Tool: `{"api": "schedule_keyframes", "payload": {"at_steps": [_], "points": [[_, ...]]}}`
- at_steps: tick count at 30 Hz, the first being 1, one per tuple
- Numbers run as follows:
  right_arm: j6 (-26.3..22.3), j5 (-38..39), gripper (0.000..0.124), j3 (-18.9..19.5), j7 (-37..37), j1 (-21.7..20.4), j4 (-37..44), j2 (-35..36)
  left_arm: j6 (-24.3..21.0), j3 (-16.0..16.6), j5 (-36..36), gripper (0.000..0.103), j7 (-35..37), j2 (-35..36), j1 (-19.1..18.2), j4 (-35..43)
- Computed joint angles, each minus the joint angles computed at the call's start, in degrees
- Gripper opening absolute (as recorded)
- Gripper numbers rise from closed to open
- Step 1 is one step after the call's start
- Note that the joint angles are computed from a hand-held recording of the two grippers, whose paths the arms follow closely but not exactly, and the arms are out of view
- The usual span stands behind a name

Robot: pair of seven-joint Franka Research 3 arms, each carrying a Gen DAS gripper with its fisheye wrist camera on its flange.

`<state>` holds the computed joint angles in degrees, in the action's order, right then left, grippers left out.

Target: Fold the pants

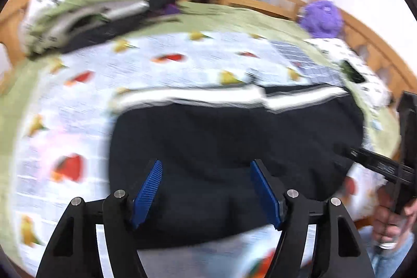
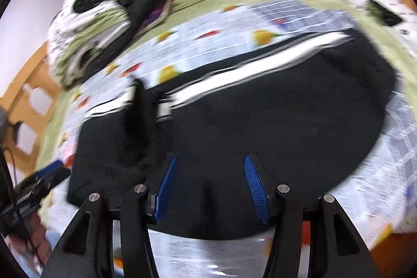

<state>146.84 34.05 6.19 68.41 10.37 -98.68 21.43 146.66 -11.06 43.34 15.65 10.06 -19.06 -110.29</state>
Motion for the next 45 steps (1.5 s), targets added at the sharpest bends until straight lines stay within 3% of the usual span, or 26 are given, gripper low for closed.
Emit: {"api": "schedule_keyframes", "payload": {"at_steps": [4, 9, 12, 14, 17, 18, 20, 22, 24, 25, 26, 28, 29, 32, 35, 45], "points": [[-5.83, -3.78, 0.057, -0.05, 4.43, 2.67, 7.15, 5.34, -3.31, 1.27, 2.94, 0.068, -3.10, -4.15, 1.60, -4.89], [-9.79, -9.74, 0.058, 0.41, 9.11, 5.70, 12.49, 11.79, 2.35, 1.69, 2.95, 0.068, -9.97, -7.97, 5.95, -13.62], [-0.99, -14.23, 0.058, -1.48, 9.44, 9.55, 7.02, 10.07, 1.84, 1.36, 2.28, 0.068, -10.85, -9.07, 7.54, -15.66], [1.91, -15.25, 0.038, -1.06, 8.82, 9.79, 4.56, 8.87, 4.04, 1.37, 3.70, 0.068, -13.08, -10.60, 8.58, -17.35], [3.30, -8.05, 0.021, 3.50, 2.04, 4.27, 2.23, 6.54, 8.57, 1.02, 4.73, 0.068, -14.73, -12.31, 9.96, -19.63], [5.20, -0.57, 0.018, 6.76, -2.80, 0.13, -0.01, 4.40, 9.01, 0.76, 4.76, 0.068, -14.53, -12.40, 10.22, -19.82], [7.77, 7.89, 0.017, 8.35, -8.17, -2.83, -2.93, 1.40, 7.92, 0.12, 4.71, 0.068, -13.87, -12.46, 10.34, -19.71], [7.46, 5.75, 0.018, 5.02, -5.66, -0.64, -3.63, 0.87, 7.77, -0.20, 3.70, 0.068, -11.79, -11.99, 10.25, -19.35], [2.21, 0.21, 0.024, 1.36, -0.39, 2.34, -1.61, 3.07, 7.97, -0.33, 0.93, 0.068, -7.84, -11.36, 9.94, -18.95], [-1.25, -2.67, 0.028, 1.50, 2.39, 2.20, -0.14, 4.61, 7.38, -0.53, -0.03, 0.068, -6.29, -11.04, 9.66, -18.54], [-1.51, -3.49, 0.031, 1.88, 2.58, 2.20, -0.26, 5.20, 6.83, -0.73, -1.06, 0.068, -4.05, -10.71, 9.31, -18.17], [2.97, -4.36, 0.035, 0.63, 0.72, 4.18, -2.92, 3.57, 5.77, -1.09, -3.20, 0.068, 1.39, -10.44, 8.54, -17.76], [2.88, -5.17, 0.044, 0.69, -0.17, 4.14, -3.18, 2.99, 5.30, -1.25, -4.02, 0.068, 3.83, -10.44, 8.17, -17.68], [2.60, 1.32, 0.048, 3.40, -4.96, 0.91, -4.80, 1.40, 3.87, -1.65, -5.24, 0.068, 8.10, -10.61, 7.22, -17.90], [-2.01, 4.79, 0.049, 3.26, -5.60, -0.32, -3.72, 2.23, 5.27, -1.84, -9.92, 0.068, 14.12, -11.22, 6.53, -19.72], [-6.33, 13.34, 0.052, 3.85, -7.93, -1.37, -0.57, 5.11, 5.84, -2.44, -8.68, 0.068, 12.70, -11.61, 5.93, -22.82]]}}
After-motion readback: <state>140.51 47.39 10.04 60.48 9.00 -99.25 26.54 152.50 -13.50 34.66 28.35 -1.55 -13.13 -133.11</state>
